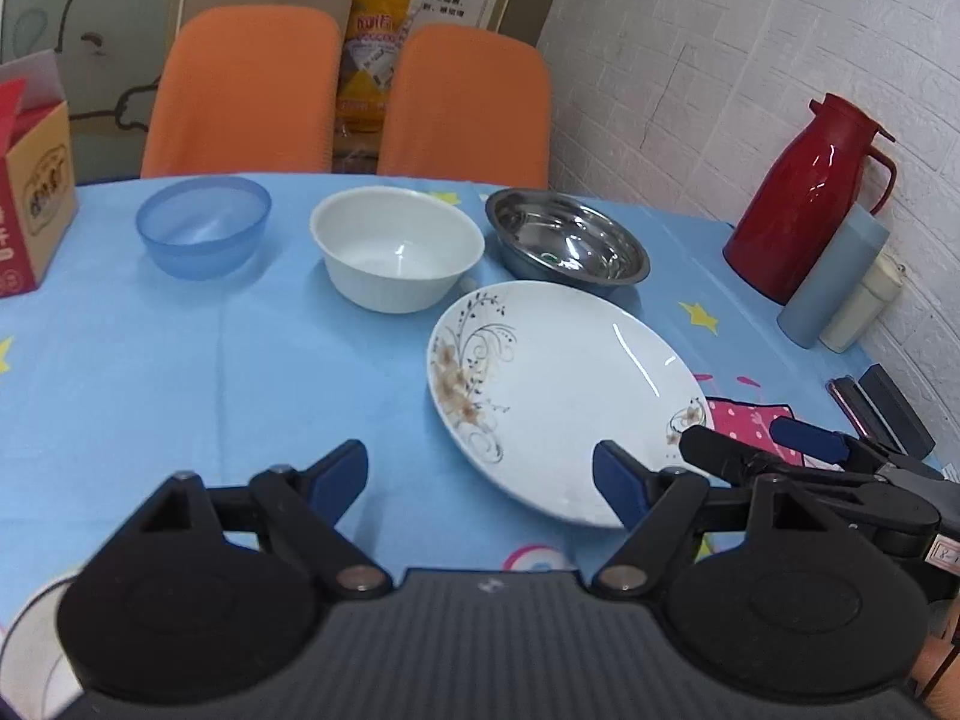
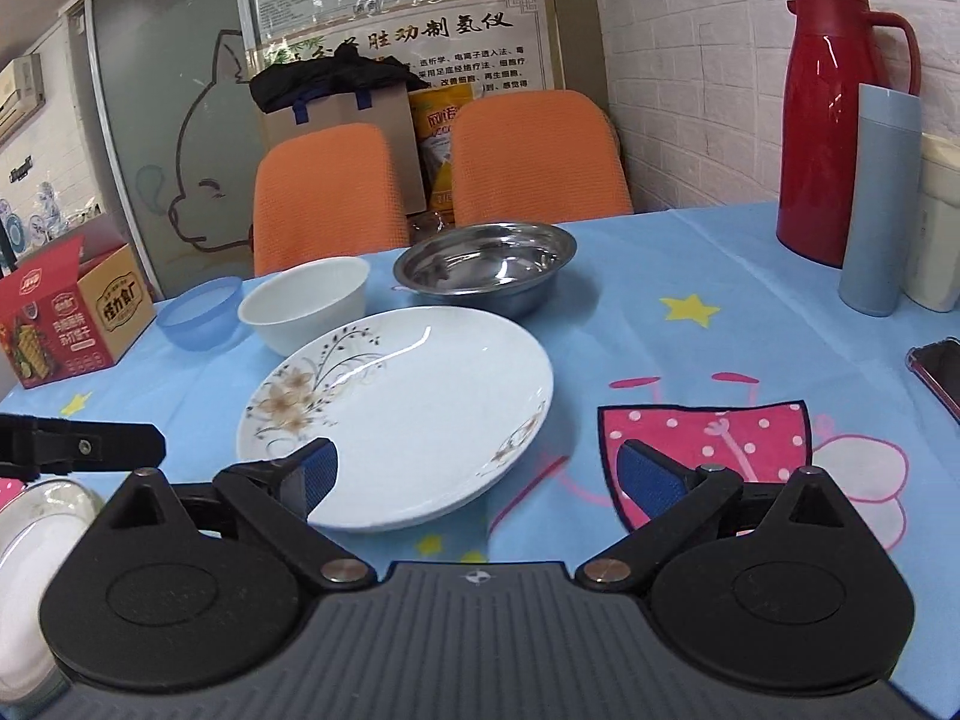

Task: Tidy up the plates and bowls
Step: 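Grasp the rim of the floral white plate with the left gripper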

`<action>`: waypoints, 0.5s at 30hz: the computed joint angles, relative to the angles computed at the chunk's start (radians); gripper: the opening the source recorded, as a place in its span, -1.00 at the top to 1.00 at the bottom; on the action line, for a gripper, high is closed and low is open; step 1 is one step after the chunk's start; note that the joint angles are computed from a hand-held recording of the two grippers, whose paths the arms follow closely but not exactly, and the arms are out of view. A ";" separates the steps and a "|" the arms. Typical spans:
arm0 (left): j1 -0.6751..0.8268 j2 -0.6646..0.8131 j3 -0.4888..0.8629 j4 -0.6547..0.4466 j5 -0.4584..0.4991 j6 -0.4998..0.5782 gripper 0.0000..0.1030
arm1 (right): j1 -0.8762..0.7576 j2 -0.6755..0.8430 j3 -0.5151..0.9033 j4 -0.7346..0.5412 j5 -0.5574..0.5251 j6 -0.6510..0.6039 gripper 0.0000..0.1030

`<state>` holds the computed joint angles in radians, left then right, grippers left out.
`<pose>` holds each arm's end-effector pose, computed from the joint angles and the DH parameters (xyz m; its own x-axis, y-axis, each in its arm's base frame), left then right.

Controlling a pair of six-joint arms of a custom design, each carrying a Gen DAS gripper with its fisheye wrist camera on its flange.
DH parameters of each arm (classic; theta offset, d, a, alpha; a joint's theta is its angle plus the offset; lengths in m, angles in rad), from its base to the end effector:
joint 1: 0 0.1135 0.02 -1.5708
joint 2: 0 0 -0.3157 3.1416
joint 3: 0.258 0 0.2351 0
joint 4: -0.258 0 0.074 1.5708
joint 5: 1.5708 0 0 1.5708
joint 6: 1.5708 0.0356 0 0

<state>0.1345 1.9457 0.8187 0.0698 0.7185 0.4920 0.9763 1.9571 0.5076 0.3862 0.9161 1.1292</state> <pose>0.3370 0.0220 0.1399 -0.6570 0.2699 -0.7039 0.6012 0.7509 -0.2732 0.1760 0.2099 0.1039 -0.4700 0.2876 -0.8345 0.3192 0.9368 0.1431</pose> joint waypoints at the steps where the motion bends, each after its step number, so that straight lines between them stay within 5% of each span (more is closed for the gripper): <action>1: -0.029 0.015 0.014 0.016 -0.024 -0.033 -0.51 | -0.032 0.006 -0.005 0.032 -0.023 -0.038 -1.00; 3: -0.076 0.053 0.044 0.048 -0.052 -0.082 -0.53 | -0.093 0.027 -0.012 0.105 -0.073 -0.116 -1.00; 5: -0.112 0.081 0.055 0.102 -0.100 -0.127 -0.79 | -0.136 0.052 -0.012 0.155 -0.115 -0.166 -1.00; 15: -0.201 0.160 0.102 0.168 -0.220 -0.218 -0.79 | -0.211 0.122 -0.011 0.294 -0.235 -0.285 -1.00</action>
<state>-0.0663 2.1057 0.9209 0.2373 0.4983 0.2743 0.7654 2.0786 0.4968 0.6800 0.6807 0.8438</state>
